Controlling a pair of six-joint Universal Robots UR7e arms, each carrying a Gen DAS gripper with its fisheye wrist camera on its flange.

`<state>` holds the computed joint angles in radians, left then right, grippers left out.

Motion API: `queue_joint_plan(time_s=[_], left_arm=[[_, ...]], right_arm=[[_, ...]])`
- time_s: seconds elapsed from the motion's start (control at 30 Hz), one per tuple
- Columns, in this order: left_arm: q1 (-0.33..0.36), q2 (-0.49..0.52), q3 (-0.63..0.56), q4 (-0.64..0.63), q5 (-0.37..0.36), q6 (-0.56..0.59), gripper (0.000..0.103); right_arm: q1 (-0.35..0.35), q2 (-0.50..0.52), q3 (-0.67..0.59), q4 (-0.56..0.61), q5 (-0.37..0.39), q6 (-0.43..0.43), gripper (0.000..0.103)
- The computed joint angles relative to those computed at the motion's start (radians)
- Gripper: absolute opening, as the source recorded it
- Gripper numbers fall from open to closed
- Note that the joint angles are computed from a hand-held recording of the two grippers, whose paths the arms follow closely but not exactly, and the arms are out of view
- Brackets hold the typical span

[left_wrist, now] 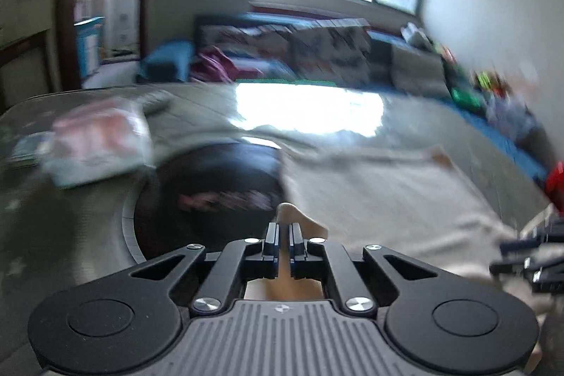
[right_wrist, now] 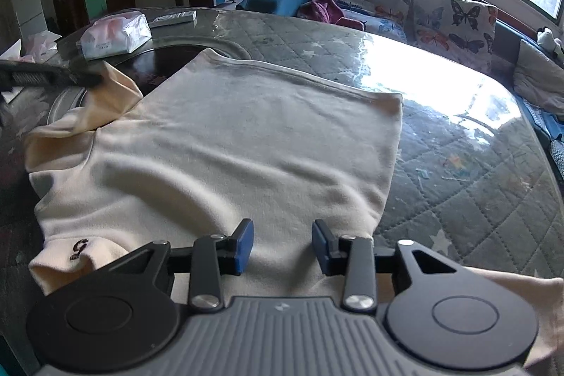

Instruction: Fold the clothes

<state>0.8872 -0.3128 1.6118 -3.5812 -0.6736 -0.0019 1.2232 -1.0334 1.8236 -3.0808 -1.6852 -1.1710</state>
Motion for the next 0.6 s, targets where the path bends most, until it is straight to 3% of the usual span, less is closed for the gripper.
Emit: queue_joint_plan(time_s=[0.17,0.27,0.43,0.6], left_arm=[[-0.011,-0.07,0.134,-0.216,0.085,-0.026,0.005],[-0.006,-0.105,0.204,-0.263,0.143,-0.067,0.005],[0.004,-0.136,0.304,-0.267,0.201,-0.184,0.005],[0.015,-0.177,0.38,-0.183,0.22,-0.33,0.007]], right_arm=[[0.0,-0.008,0.009,-0.016,0.011,0.004,0.037],[0.003,-0.023,0.023,0.019,0.021,-0.002,0.038],[0.012,-0.052,0.067,0.096,0.023,-0.054,0.039],[0.021,-0.084,0.121,0.166,0.023,-0.125,0.041]])
